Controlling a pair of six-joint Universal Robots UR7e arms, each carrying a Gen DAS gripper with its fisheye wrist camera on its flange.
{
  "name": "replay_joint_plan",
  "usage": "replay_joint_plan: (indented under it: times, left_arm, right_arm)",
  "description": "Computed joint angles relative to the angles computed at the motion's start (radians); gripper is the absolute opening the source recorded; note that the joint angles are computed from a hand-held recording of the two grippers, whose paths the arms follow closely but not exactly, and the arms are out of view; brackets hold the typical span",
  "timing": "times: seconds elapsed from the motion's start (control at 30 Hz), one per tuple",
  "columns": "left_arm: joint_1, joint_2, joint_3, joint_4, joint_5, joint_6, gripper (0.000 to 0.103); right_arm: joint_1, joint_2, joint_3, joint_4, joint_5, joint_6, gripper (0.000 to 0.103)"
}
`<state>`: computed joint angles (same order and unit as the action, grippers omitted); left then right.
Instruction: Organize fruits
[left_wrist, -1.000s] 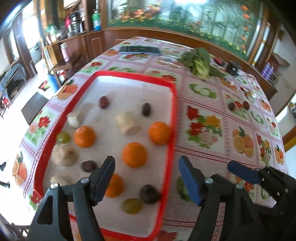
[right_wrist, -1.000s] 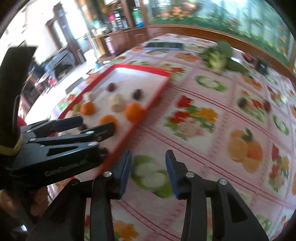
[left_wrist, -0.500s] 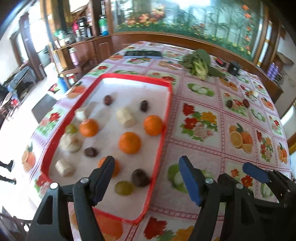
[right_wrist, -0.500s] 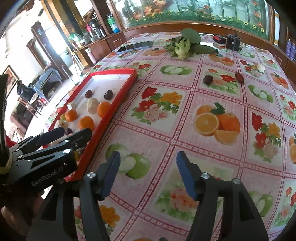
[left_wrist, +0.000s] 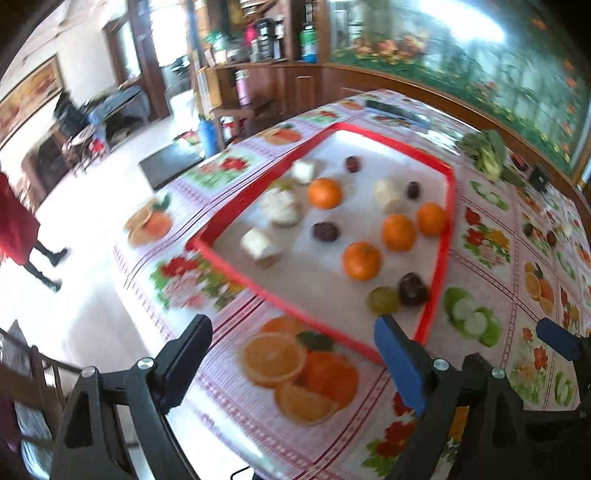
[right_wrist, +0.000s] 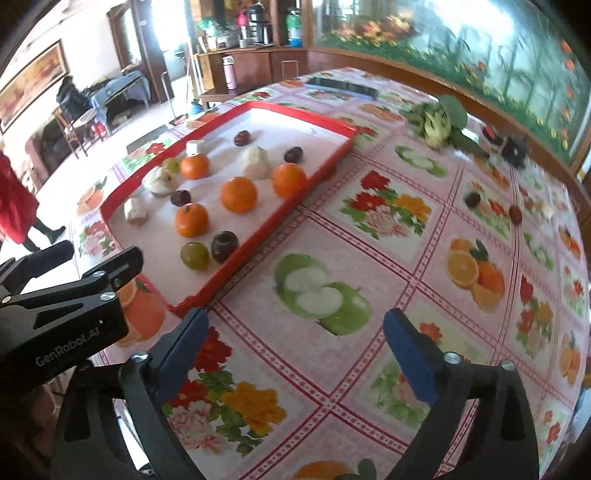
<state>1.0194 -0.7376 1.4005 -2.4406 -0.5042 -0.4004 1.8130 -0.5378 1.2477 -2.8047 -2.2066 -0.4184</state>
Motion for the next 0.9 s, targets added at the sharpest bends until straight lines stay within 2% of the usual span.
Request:
replay_joint_plan:
  times: [0.2,0.37,0.4,0.47,0.53,0.67,0.9]
  left_arm:
    - [0.003,-0.036,0.059,-0.009,0.032,-0.069,0.091]
    - [0.001,-0.054,0.094,-0.035,0.04,-0.066,0.092]
    - [0.0,-0.057,0.098,-0.037,0.045,-0.067,0.093]
    - [-0.001,-0.062,0.11,-0.056,0.055,-0.069,0.101]
    - [0.001,-0.069,0.117,-0.072,0.043,-0.063,0.101]
    - [0.006,-0.083,0.141,-0.153,0.002,-0.02,0.101]
    - [-0.006,-0.078,0.186,-0.358,0.007,0.11,0.102]
  right_arm:
    - [0.011,0.012,-0.003,-0.008,0.0,-0.03,0.1]
    - [0.021,0.02,-0.005,-0.037,-0.007,-0.063,0.1]
    - [0.022,0.02,-0.006,-0.038,-0.007,-0.065,0.1]
    - [0.023,0.024,-0.011,-0.031,-0.01,-0.061,0.1]
    - [0.022,0.025,-0.012,-0.022,-0.01,-0.054,0.1]
    - [0.019,0.023,-0.013,-0.008,-0.011,-0.037,0.1]
    - [0.021,0.023,-0.007,-0.017,-0.028,-0.044,0.1]
